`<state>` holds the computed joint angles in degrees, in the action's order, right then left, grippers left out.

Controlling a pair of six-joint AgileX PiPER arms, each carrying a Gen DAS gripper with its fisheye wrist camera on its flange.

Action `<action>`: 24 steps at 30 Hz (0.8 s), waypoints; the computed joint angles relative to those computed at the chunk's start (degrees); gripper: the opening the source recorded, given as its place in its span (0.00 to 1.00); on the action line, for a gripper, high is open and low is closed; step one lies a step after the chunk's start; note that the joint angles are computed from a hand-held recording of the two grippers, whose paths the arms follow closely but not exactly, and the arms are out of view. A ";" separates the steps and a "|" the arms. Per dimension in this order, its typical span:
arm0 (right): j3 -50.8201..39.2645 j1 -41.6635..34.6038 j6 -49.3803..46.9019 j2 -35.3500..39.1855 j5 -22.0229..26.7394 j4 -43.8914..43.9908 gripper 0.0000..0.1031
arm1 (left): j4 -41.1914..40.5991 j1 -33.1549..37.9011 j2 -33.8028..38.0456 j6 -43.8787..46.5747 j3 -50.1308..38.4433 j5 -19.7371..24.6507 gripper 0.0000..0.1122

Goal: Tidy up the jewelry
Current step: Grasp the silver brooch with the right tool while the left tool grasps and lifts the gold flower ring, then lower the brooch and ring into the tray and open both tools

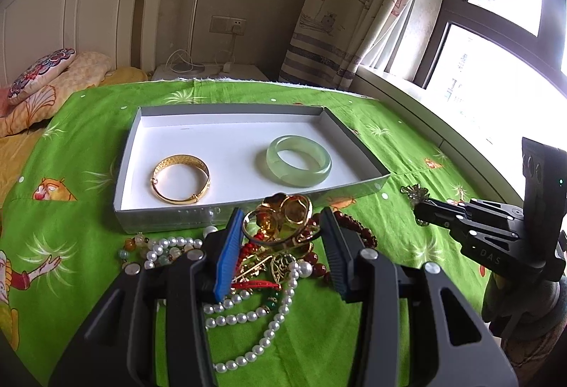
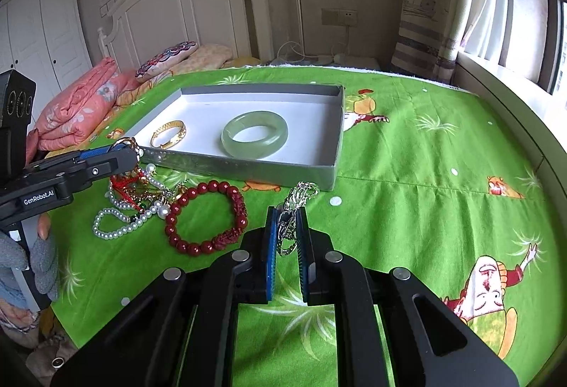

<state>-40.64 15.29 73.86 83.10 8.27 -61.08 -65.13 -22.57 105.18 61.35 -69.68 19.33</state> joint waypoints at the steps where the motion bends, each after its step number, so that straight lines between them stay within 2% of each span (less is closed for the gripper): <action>1: -0.64 0.05 -1.47 0.26 -0.14 1.18 0.11 | 1.10 0.31 0.25 -1.16 -0.89 0.36 0.38; 4: -4.16 0.88 -5.57 2.16 0.99 3.85 0.11 | 7.60 0.51 1.63 -7.43 -4.86 1.07 0.38; 7: -8.52 0.62 -14.05 4.78 1.22 11.32 0.11 | 15.74 0.60 4.80 -15.97 -11.07 3.18 0.38; 12: -17.36 -1.26 -31.63 10.82 2.43 27.09 0.11 | 29.41 0.93 12.14 -31.73 -24.67 8.14 0.38; 15: -22.73 -3.52 -45.92 14.54 2.74 41.82 0.11 | 37.12 0.82 17.37 -40.42 -34.08 12.14 0.38; 16: -24.53 -4.01 -47.72 15.82 3.47 43.78 0.11 | 39.28 0.81 19.24 -42.81 -37.32 13.76 0.38; 19: -28.47 -5.26 -50.05 19.06 5.01 46.48 0.11 | 41.71 0.99 23.04 -46.36 -43.63 16.96 0.38; 22: -30.79 -6.28 -52.55 21.48 5.66 49.27 0.11 | 43.54 0.71 24.20 -47.77 -45.36 16.80 0.38; 24: -32.65 -7.28 -56.92 23.63 6.08 54.23 0.11 | 45.33 0.45 26.36 -50.12 -49.00 18.30 0.38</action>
